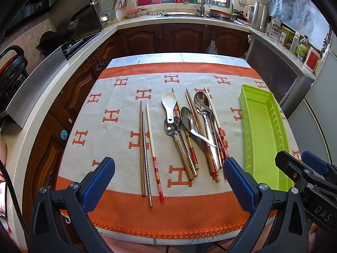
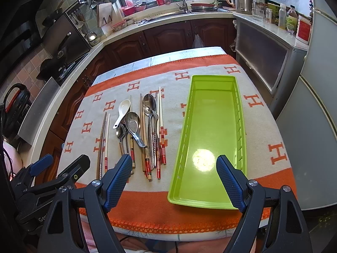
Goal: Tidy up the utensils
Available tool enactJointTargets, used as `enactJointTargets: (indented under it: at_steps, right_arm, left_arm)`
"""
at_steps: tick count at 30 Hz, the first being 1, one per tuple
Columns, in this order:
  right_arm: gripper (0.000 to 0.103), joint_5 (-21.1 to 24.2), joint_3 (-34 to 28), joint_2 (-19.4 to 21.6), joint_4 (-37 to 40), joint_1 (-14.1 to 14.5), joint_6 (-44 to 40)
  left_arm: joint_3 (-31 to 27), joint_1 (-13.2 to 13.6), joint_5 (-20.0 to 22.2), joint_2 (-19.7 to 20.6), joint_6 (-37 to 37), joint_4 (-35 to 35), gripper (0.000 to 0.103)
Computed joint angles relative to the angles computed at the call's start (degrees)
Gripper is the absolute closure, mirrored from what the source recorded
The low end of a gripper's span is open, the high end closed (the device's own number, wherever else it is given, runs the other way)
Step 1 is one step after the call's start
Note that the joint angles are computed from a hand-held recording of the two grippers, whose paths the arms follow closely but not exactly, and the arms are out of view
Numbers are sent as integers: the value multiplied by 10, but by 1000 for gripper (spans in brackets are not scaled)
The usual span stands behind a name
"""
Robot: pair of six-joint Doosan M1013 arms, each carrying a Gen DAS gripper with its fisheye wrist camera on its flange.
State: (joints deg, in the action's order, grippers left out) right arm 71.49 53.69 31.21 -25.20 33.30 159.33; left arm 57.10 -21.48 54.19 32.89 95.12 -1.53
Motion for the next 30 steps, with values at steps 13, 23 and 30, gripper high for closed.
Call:
enactJointTargets:
  at_steps: [13,23,30]
  right_arm:
    - [20,1,-1,2,6,-2,-3]
    - [20,16,-50,35,45,-23,-43]
    - [20,22,-107,78,84,-49,-86]
  left_arm:
    - [-16,4,11,12,0,-1,1]
    - [-67,13,53,49,19,-26,1]
    - [-157,27,118,106,-4,-16,1]
